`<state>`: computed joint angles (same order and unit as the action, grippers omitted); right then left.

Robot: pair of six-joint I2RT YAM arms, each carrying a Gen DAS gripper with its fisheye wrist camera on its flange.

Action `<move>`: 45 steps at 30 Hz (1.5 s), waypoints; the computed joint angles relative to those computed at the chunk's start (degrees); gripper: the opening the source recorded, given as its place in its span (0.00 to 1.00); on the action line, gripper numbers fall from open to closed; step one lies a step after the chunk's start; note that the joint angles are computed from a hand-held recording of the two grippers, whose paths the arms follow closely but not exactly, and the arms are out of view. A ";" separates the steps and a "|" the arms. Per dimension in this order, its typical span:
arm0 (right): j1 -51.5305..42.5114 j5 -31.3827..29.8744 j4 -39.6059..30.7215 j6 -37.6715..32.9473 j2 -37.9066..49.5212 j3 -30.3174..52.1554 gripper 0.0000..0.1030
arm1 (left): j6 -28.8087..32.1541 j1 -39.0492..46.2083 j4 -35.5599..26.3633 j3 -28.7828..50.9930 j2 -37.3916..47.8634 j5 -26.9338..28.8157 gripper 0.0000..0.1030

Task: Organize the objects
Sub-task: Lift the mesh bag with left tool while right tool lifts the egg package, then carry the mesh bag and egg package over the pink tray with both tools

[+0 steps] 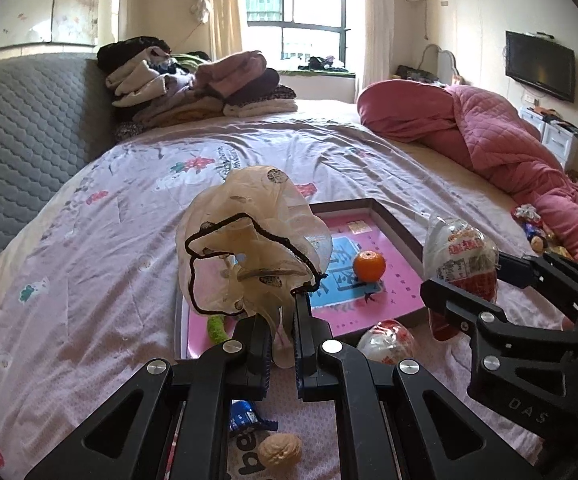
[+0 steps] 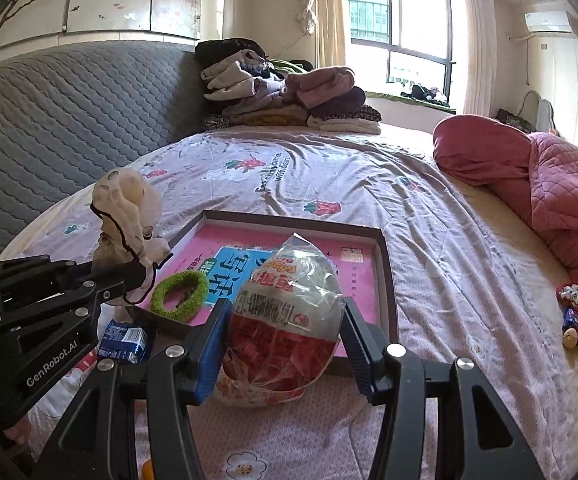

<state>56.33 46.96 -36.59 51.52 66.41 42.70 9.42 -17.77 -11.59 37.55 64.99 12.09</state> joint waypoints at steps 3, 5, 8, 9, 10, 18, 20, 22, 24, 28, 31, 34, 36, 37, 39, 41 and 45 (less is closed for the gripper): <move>-1.21 -0.16 0.61 -1.72 -0.02 0.41 0.52 | -0.28 -0.14 -0.26 0.98 0.47 -0.21 0.08; -1.88 -0.07 1.08 -2.88 -0.35 0.60 0.52 | -0.19 0.04 -0.64 1.87 0.88 -0.07 0.08; -3.34 -0.21 1.84 -4.86 -0.35 1.03 0.52 | -0.26 0.59 -1.20 3.35 2.10 0.62 0.08; -3.93 -0.42 2.25 -5.76 -0.43 1.18 0.52 | -0.40 0.73 -1.38 3.86 2.42 0.83 0.08; -4.37 -0.43 2.39 -6.41 -0.32 1.47 0.52 | -0.46 0.75 -1.52 4.50 2.84 0.62 0.08; -8.24 -1.14 4.69 -12.01 0.21 2.89 0.52 | -0.67 0.19 -2.36 9.48 6.64 0.01 0.08; -9.14 -1.52 5.19 -13.00 0.19 3.05 0.52 | -0.95 0.01 -1.90 10.18 7.55 -0.44 0.08; -10.02 -1.97 5.77 -14.04 0.41 3.18 0.52 | -1.07 -0.33 -1.71 11.39 8.96 -0.91 0.08; -11.05 -2.44 6.47 -15.34 0.62 3.33 0.52 | -1.03 -1.03 -1.53 12.05 9.64 -1.57 0.08; -12.78 -3.30 7.60 -17.48 0.75 3.66 0.52 | -1.09 -2.19 -1.09 13.50 11.59 -1.90 0.08; -14.09 -4.02 8.58 -18.73 0.99 3.75 0.52 | -0.98 -3.03 -0.27 14.36 12.99 -2.88 0.08; -14.86 -4.17 9.24 -19.57 2.01 4.12 0.52 | -1.39 -3.55 -0.11 15.25 14.44 -3.08 0.08; -15.30 -4.35 9.73 -20.05 2.68 4.33 0.52 | -1.43 -3.69 -0.28 15.82 15.47 -2.68 0.08; -15.57 -4.47 9.94 -20.33 3.01 4.44 0.52 | -1.29 -3.90 0.10 16.11 16.15 -3.10 0.08; -16.00 -4.64 10.50 -20.91 3.69 4.59 0.52 | -1.18 -4.09 0.59 16.58 17.15 -3.38 0.08; -16.69 -5.07 10.99 -21.60 4.38 4.87 0.52 | -1.25 -4.15 0.82 17.18 18.46 -3.36 0.08; -17.76 -5.69 11.68 -22.49 5.83 5.34 0.52 | -1.12 -4.42 1.33 18.03 20.77 -4.01 0.08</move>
<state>38.57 41.27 -24.91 29.03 72.24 48.03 8.30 -22.19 -10.25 55.58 85.76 8.08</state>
